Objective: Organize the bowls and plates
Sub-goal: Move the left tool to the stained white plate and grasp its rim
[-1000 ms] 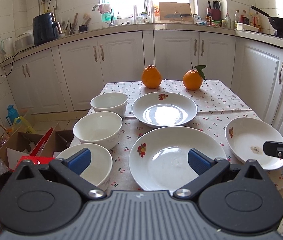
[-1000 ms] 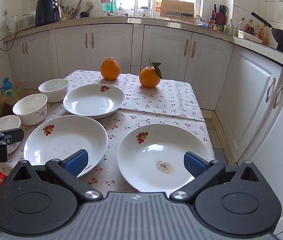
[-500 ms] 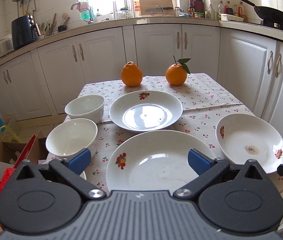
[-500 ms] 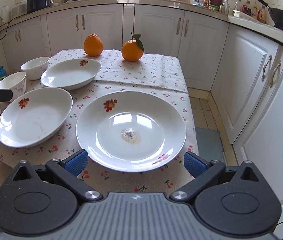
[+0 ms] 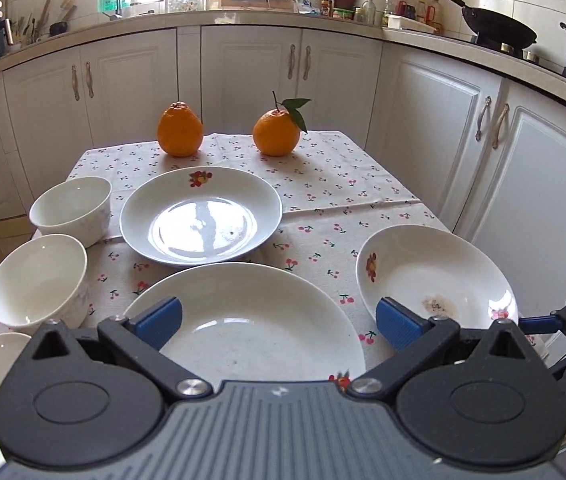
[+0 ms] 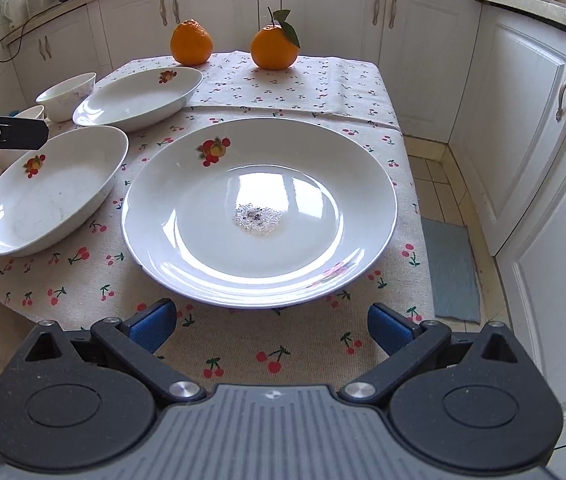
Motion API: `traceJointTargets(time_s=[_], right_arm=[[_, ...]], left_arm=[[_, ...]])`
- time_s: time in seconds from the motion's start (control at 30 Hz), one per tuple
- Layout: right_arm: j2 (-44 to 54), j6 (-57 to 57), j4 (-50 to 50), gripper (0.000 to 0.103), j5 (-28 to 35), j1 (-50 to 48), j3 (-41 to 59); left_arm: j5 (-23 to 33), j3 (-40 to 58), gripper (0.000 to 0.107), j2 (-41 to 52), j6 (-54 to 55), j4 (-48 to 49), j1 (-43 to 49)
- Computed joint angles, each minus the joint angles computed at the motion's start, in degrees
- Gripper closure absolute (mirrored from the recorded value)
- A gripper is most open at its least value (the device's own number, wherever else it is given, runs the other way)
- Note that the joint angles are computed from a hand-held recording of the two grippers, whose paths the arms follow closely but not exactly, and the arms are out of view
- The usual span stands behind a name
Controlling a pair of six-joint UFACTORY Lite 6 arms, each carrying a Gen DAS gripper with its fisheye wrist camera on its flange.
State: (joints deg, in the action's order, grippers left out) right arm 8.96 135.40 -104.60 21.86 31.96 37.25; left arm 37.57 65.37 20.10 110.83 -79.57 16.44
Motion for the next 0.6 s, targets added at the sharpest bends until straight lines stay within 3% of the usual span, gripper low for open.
traceJointTargets(time_s=[0.2,0.33,0.6], right_arm=[[2.7,1.4,-6.4,0.000,-2.4,-2.7,1.8],[2.4,8.2,-16.9,0.000,-3.4,-4.4,0.7],[1.2,19.5,-33.4,0.000,-3.5,-7.1,-1.8]], left_arm=[[0.2,4.9,0.005,4.1,-5.7,3.7,-3.1],[-2.7,7.2,0.005,5.9,-7.8,4.9,-5.9],[-1.1,17.3,0.005,11.7,-19.5,15.7,-11.0]])
